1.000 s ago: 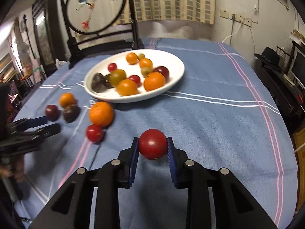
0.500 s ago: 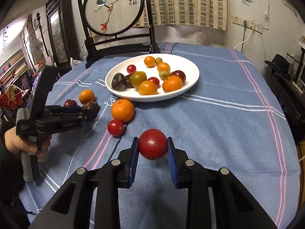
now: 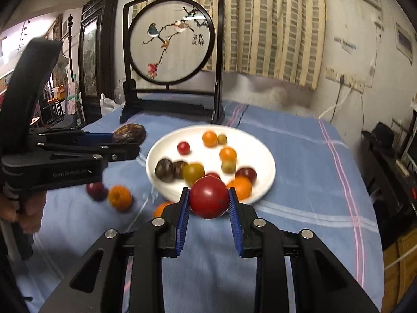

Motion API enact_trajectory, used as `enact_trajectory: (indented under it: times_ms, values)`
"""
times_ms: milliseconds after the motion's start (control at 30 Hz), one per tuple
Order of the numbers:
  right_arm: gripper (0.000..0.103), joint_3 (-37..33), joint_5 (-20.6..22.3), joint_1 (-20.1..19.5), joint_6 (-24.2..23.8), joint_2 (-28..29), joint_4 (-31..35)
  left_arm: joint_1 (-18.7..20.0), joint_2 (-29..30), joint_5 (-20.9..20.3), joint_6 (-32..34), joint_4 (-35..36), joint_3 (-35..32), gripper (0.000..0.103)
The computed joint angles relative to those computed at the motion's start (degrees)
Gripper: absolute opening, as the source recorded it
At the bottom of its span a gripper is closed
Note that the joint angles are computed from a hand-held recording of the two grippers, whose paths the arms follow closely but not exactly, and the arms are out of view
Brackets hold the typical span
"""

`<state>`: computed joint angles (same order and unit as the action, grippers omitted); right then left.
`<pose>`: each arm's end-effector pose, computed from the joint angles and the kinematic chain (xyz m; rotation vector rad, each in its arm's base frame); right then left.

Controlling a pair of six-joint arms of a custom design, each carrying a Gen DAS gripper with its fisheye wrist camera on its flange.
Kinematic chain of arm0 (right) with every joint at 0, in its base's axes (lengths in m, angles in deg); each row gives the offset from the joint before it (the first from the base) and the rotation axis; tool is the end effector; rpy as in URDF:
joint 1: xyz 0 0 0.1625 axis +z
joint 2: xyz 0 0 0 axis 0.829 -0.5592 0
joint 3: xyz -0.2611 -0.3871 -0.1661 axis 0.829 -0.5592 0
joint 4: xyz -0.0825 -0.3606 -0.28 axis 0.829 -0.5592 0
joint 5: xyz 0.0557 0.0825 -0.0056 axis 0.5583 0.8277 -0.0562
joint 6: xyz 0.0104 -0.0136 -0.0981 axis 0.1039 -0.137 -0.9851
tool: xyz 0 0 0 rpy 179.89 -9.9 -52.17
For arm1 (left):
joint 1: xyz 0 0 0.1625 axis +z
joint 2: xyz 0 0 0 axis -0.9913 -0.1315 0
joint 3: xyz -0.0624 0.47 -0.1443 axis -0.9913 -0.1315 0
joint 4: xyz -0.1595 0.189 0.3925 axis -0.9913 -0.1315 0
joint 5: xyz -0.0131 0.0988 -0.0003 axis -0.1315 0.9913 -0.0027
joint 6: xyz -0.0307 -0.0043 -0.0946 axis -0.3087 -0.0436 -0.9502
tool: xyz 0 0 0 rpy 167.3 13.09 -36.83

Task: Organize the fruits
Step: 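Lower both held fruits onto the white plate and open both grippers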

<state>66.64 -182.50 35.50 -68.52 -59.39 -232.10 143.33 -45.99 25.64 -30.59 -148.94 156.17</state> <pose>0.1344 -0.8236 0.1676 0.9714 -2.2737 0.8984 -0.2381 -0.8432 0.0783 0.5150 2.2860 -0.9404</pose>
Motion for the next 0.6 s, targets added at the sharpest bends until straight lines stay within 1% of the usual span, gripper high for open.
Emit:
enact_trajectory:
  times_ms: [67, 133, 267, 333, 433, 500, 533, 567, 600]
  values:
    - [0.029, -2.83, -0.21, 0.17, 0.70, 1.74, 1.17, 0.46, 1.24, 0.22, -1.32, 2.22, -2.85, 0.042]
    - [0.029, -6.09, -1.54, 0.31, 1.58, 3.93, 2.30, 1.10, 3.29, 0.96, -1.81, 4.36, -6.59, 0.042]
    - [0.029, -13.05, -5.40, 0.38, 3.70, 8.37, 6.46, 2.82, 6.43, 1.24, -4.96, 10.70, -13.09, 0.042]
    - [0.029, -15.87, -6.73, 0.24, 4.42, 10.08, 8.85, 3.49, 7.70, 1.13, -5.42, 12.54, -15.50, 0.042]
    - [0.030, -18.30, -7.75, 0.11, 5.29, 11.83, 10.55, 4.34, 9.60, 1.43, -6.11, 14.51, -18.99, 0.042]
    - [0.032, -19.86, -7.45, -0.02, 6.26, 12.87, 11.18, 5.00, 10.41, 0.71, -7.88, 16.88, -20.92, 0.042]
    - [0.037, -20.31, -7.20, -0.05, 6.40, 13.19, 11.13, 5.29, 10.71, 0.42, -9.00, 17.96, -21.72, 0.046]
    - [0.052, -20.49, -7.32, -0.08, 6.37, 13.40, 10.43, 5.41, 10.80, 0.55, -9.67, 18.04, -21.95, 0.050]
    - [0.056, -20.47, -7.57, -0.05, 6.32, 13.54, 9.21, 5.39, 10.71, 0.94, -9.60, 17.02, -21.56, 0.057]
